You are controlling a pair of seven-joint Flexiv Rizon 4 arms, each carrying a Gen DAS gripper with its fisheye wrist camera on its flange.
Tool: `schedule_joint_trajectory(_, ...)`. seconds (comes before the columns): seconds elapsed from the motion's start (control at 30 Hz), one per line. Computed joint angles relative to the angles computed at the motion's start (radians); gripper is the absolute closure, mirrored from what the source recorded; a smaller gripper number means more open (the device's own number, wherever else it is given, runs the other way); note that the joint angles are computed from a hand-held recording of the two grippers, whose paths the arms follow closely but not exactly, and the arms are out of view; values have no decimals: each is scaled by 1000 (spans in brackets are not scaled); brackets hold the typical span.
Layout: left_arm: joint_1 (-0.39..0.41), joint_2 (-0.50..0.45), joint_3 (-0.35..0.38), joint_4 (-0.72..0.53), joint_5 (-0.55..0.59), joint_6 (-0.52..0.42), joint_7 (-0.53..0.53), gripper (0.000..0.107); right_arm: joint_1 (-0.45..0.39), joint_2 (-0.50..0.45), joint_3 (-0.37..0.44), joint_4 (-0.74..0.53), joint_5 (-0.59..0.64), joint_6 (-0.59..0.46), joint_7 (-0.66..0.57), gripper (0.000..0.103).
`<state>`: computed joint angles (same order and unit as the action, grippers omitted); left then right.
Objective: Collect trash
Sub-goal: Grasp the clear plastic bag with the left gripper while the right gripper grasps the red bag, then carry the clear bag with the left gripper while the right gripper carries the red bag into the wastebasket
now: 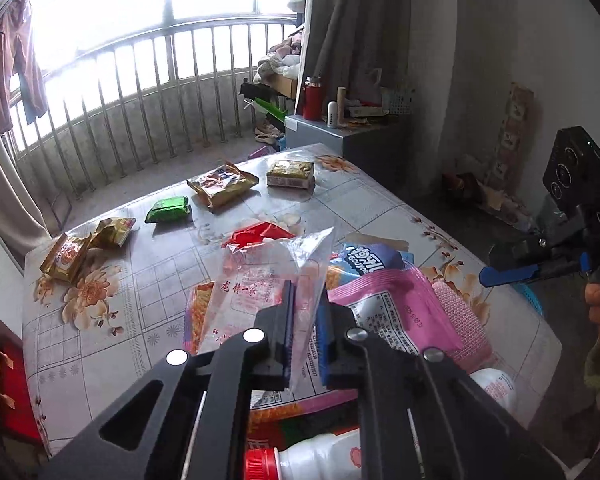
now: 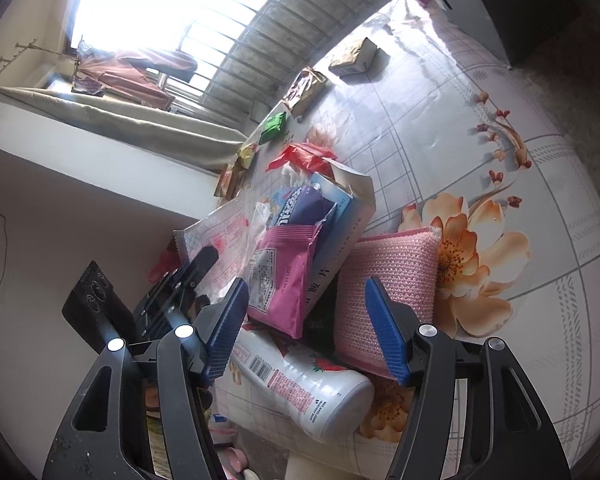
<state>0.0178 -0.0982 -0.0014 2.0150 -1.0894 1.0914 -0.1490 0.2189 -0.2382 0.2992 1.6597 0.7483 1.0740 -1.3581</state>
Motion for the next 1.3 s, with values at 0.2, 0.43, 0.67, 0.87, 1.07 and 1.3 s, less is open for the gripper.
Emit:
schedule_joint_trajectory(0.2, 23, -7, 6, -46, -120, -7, -33, 99, 49, -79, -39, -133, -215, -49, 20, 44)
schedule_joint_trajectory(0.43, 52, -39, 4, -93, -177, -52, -136, 99, 134, -347, -94, -505, -559, -316, 73, 46)
schedule_joint_trajectory(0.67, 63, -50, 0, -107, -191, -83, -165, 99, 193, -552, -123, -796, -716, -581, 32, 46)
schedule_joint_trajectory(0.87, 62, -56, -3, -113, -184, -88, -169, 99, 232, -641, -150, -946, -766, -708, 2, 46)
schedule_joint_trajectory(1.07, 62, -58, -6, -115, -187, -93, -173, 99, 228, -666, -164, -983, -748, -702, 66, 81)
schedule_joint_trajectory(1.3, 55, -55, -9, -110, -205, -83, -161, 99, 194, -595, -168, -841, -728, -542, 133, 88)
